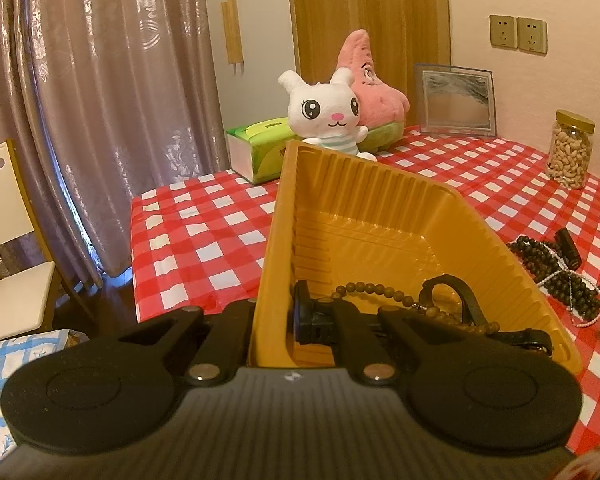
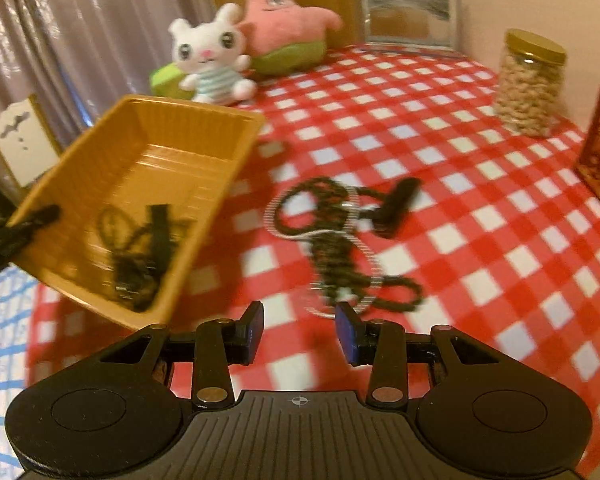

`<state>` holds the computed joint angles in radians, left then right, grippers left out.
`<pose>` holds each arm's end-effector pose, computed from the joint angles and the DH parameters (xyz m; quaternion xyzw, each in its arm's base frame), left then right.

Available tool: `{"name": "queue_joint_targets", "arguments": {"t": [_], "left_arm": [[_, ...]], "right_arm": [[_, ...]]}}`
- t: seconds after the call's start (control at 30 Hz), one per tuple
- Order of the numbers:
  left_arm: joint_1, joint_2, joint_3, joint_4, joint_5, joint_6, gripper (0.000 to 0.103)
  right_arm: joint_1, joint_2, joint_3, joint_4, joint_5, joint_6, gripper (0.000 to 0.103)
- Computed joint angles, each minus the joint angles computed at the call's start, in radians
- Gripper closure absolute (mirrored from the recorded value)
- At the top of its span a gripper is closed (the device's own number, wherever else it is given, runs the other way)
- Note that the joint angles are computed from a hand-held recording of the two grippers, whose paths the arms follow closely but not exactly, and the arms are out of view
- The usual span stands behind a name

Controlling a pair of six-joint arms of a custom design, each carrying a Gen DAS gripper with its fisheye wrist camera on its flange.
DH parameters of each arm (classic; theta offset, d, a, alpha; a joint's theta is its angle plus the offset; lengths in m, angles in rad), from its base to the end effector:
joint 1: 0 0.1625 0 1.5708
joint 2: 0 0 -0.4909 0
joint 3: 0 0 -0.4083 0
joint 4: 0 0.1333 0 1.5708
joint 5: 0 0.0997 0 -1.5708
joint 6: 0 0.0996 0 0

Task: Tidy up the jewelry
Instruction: 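Return the right gripper to the pile and grasp the pearl-and-bead strand, then lift the pearl strand over the tray and open the right gripper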

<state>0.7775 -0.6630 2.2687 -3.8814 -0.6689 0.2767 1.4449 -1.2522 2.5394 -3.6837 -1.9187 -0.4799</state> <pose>-0.1999 -0.4934 0.0741 0.3012 0.8034 -0.4049 0.3161 0.0478 -0.4137 0.2465 0.0905 -0.9003 0.3299 0.2692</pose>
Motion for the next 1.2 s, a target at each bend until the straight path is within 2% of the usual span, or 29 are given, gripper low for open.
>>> {"name": "queue_joint_targets", "arguments": {"t": [0.23,0.37,0.73,0.77,0.8,0.87,0.97,1.2], "left_arm": [[-0.004,0.004,-0.002,0.000,0.011,-0.002,0.099],[-0.007,0.005,-0.003,0.006,0.023,-0.010,0.099],[-0.015,0.010,-0.007,0.021,0.045,-0.028,0.098],[-0.015,0.010,-0.007,0.021,0.045,-0.027,0.098],[-0.015,0.010,-0.007,0.021,0.045,-0.027,0.098],[-0.015,0.010,-0.007,0.022,0.045,-0.028,0.098],[-0.015,0.010,-0.007,0.022,0.044,-0.026,0.098],[-0.015,0.009,-0.007,0.023,0.044,-0.027,0.098]], "right_arm": [[-0.065,0.004,-0.027,-0.048,0.031,-0.080,0.063],[-0.082,0.023,-0.057,-0.043,0.050,-0.128,0.074],[-0.109,0.075,-0.125,0.019,0.073,-0.196,0.085],[-0.110,0.079,-0.128,0.017,0.075,-0.202,0.089],[-0.111,0.084,-0.130,0.014,0.077,-0.210,0.097],[-0.111,0.091,-0.136,0.003,0.082,-0.212,0.101],[-0.107,0.094,-0.134,-0.038,0.114,-0.213,0.101],[-0.080,0.067,-0.111,-0.124,0.249,-0.193,0.101]]}}
